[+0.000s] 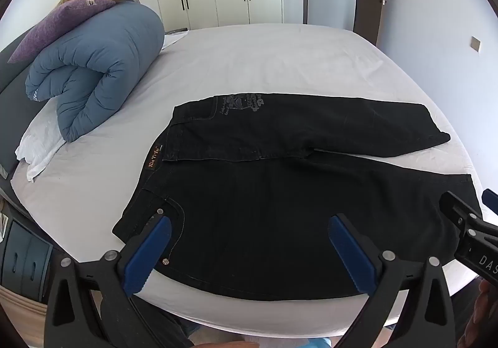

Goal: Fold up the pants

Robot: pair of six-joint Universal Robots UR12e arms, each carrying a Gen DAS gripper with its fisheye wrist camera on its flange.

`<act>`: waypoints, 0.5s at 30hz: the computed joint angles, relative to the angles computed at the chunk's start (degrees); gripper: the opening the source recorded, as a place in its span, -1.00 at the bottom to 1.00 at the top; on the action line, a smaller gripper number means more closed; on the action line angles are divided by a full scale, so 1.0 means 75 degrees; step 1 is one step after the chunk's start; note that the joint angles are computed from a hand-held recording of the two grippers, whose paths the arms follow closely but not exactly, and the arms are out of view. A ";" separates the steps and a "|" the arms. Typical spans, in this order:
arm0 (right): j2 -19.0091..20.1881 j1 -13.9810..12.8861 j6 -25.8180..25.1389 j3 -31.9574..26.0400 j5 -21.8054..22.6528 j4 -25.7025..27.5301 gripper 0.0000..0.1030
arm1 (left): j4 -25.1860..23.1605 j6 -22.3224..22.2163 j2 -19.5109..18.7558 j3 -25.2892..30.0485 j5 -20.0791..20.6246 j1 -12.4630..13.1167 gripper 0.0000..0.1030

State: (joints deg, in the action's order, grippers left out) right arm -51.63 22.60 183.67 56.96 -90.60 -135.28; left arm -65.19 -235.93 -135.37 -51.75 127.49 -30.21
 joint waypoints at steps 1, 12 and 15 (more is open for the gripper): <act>-0.0004 0.0000 0.0002 0.0014 0.0003 -0.0032 1.00 | 0.0020 -0.0012 0.0003 -0.0005 -0.0024 0.0001 1.00; -0.0034 0.0008 -0.0047 0.0065 -0.0038 -0.0022 1.00 | 0.0050 -0.0009 0.0041 -0.0059 -0.0122 0.0034 1.00; -0.0044 0.0008 -0.0044 0.0076 -0.0028 -0.0007 1.00 | 0.0061 -0.0001 0.0045 -0.0070 -0.0135 0.0037 1.00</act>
State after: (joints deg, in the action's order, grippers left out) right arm -51.96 22.66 183.34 57.53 -90.81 -135.33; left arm -64.73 -235.93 -135.03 -52.28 126.48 -29.93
